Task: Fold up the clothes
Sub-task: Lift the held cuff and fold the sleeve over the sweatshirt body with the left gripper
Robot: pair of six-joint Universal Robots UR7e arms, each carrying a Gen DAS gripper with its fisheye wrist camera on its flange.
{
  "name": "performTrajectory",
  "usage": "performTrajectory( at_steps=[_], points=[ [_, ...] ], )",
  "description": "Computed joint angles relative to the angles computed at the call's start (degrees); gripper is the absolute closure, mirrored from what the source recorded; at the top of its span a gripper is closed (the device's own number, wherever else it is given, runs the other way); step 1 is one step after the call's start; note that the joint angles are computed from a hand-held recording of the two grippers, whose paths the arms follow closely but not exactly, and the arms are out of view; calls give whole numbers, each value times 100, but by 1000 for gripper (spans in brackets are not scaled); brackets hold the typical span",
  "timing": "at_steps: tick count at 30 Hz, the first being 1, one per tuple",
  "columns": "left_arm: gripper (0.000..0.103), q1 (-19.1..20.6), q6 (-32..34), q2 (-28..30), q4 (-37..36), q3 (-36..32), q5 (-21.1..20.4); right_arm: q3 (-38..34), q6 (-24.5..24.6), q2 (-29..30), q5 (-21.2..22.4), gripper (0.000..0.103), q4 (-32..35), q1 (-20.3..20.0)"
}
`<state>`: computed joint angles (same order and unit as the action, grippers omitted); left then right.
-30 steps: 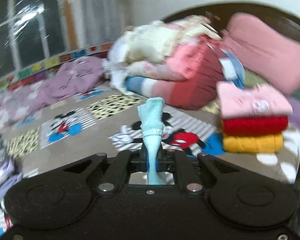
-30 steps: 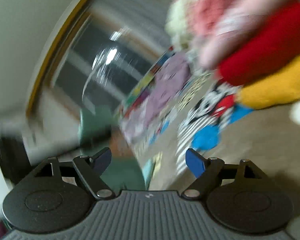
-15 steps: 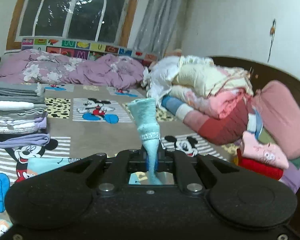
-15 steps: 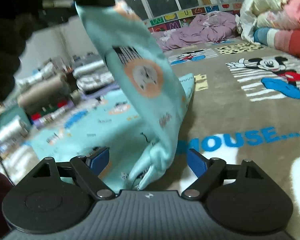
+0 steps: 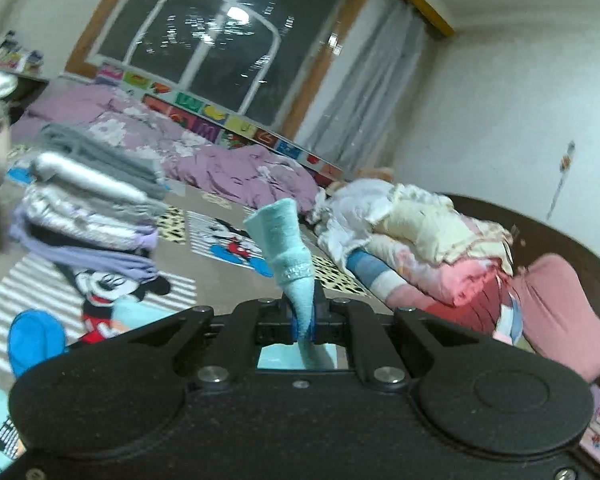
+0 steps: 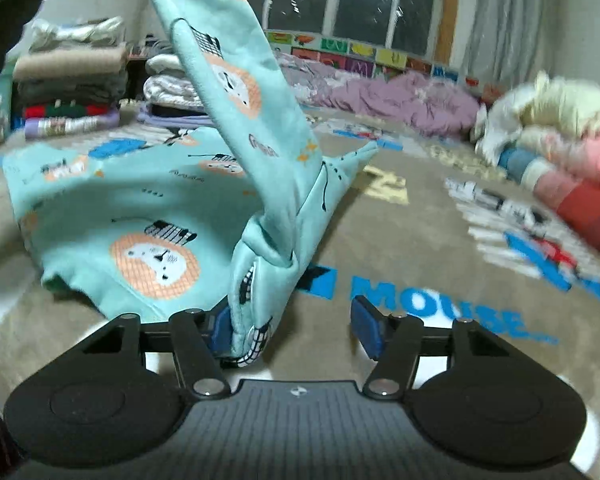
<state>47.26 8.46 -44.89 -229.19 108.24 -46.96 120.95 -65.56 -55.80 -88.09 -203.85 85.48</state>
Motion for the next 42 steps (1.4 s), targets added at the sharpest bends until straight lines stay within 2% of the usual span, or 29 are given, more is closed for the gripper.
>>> performTrajectory(
  at_steps=[4,7,9,16,24,35,38,40,42],
  points=[
    [99,255,-392,-131,-233,335,-144,146,-550,155,-2,44,-615,27],
    [99,408,-833,-264,-166,544,-137,199,-956,264,-1,44,-936,41],
    [99,443,-864,-311,-163,622,-81,208,-1108,313,-17,44,-1062,57],
    [99,564,-1412,-468,259,877,357,304,-1728,487,11,47,-1561,76],
    [99,586,-1912,-570,995,1022,894,384,-2065,473,144,47,-1688,39],
    [99,599,-2309,-565,2040,955,1430,775,-2450,49,311,47,-1401,-79],
    [99,588,-2357,-566,2144,953,1474,946,-2486,-261,448,35,-947,-138],
    [98,573,-2378,-563,2191,944,1522,1053,-2282,-529,831,26,-539,-223],
    [98,562,-2383,-540,2241,920,1595,1068,-2100,-672,1131,23,-226,-259]
  ],
)
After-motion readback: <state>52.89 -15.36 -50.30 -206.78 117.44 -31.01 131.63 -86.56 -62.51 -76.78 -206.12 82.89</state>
